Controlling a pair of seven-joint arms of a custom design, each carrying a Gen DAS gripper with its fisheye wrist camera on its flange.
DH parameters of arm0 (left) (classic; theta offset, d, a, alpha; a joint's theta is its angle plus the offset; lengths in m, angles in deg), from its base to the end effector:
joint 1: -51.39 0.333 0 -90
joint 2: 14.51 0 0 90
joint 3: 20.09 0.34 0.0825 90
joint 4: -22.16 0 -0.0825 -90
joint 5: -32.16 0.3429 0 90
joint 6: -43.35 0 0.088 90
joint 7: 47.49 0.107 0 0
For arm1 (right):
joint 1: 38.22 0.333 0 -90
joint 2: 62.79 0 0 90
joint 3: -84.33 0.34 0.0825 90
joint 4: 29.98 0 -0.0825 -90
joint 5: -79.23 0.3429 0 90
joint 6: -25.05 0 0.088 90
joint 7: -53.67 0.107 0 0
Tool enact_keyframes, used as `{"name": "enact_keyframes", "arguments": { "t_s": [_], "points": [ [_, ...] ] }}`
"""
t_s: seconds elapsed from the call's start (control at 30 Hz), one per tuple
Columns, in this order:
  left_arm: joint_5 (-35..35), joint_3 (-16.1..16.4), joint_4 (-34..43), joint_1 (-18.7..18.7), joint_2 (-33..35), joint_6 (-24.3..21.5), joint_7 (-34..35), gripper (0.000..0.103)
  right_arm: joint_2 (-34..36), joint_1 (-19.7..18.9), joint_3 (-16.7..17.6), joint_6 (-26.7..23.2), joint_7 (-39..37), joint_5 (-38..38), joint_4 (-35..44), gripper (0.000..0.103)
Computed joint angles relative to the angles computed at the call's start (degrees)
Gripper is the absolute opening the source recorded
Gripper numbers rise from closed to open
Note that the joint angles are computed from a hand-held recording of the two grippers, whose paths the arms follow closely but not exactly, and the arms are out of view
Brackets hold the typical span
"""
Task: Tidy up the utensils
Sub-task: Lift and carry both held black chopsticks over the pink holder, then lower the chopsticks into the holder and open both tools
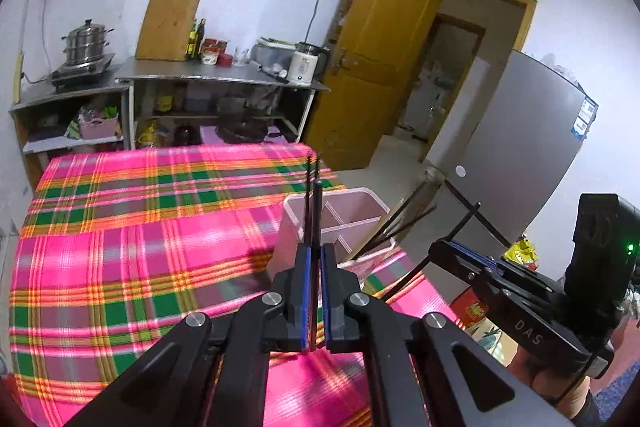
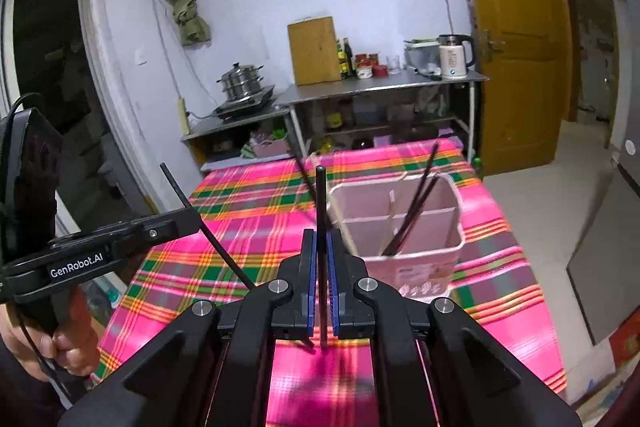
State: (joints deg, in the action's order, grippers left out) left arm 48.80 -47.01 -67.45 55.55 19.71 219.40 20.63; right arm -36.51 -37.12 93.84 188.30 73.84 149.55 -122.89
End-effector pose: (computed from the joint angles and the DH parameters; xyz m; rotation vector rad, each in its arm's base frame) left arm 0.6874 -0.2144 0.4852 -1.6990 1.8538 -1.2635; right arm 0.6841 0.0557 0.4592 -1.7248 1.2977 -0.4501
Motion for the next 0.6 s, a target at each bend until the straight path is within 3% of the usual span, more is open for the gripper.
{"name": "enact_keyframes", "arguments": {
  "t_s": [0.23,0.6],
  "points": [
    [-0.81,0.02,8.94,-2.09,3.07,-2.64,2.33,0.004,1.25,-1.26,0.2,0.4,0.77,0.52,4.9,0.005],
    [-2.66,4.6,24.27,-8.11,9.23,-6.71,4.35,0.004,4.48,-2.7,1.7,1.44,1.04,1.56,13.65,0.005]
  ]
}}
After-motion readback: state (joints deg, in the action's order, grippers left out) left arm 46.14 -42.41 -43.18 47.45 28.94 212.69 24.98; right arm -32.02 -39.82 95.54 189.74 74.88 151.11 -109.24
